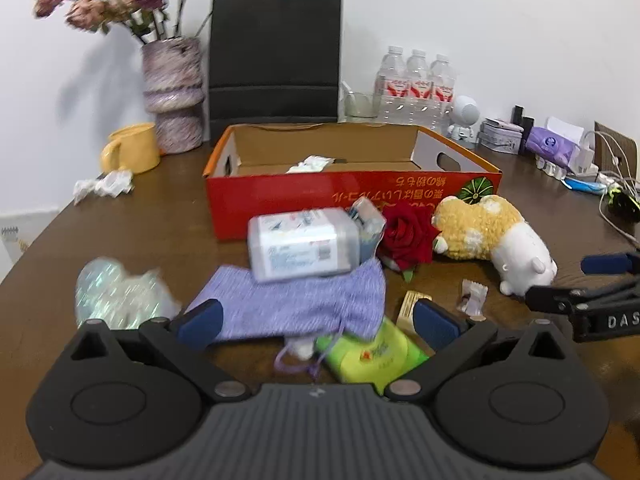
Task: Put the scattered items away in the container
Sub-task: 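Grasp the purple cloth pouch with the left gripper while the right grasps the plush toy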
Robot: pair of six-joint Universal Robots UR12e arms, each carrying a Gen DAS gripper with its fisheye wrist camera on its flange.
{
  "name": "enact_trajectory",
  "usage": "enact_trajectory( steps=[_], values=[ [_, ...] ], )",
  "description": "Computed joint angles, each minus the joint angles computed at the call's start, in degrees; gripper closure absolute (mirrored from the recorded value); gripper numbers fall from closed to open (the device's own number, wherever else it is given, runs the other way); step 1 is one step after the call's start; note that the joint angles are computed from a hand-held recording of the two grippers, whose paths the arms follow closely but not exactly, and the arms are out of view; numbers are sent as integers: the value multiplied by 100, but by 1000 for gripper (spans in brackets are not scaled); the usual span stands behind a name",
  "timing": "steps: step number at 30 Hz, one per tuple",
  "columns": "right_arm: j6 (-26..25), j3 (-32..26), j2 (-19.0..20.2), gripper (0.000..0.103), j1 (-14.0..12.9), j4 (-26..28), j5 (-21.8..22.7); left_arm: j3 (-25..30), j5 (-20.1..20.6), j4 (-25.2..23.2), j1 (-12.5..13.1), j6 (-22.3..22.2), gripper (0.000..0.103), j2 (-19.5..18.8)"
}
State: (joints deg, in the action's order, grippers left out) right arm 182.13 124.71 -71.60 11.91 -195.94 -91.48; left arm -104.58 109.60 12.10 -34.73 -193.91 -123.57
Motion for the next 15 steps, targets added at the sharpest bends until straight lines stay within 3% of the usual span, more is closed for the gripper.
enact_trajectory(
  steps=[6, 11, 13, 15],
  values=[
    [-117, -351, 209, 2, -19, 183, -62, 335, 54, -170, 25, 318, 4, -245],
    [-122, -628, 375, 11, -7, 429, -216, 426, -78, -332, 76, 140, 35, -306],
    [-93, -671, 408, 20, -26, 497, -172, 419, -133, -311, 88, 151, 45, -306],
    [-77, -678, 419, 38, -67, 564, -13, 418, -169, -287, 96, 199, 54, -313]
  ],
)
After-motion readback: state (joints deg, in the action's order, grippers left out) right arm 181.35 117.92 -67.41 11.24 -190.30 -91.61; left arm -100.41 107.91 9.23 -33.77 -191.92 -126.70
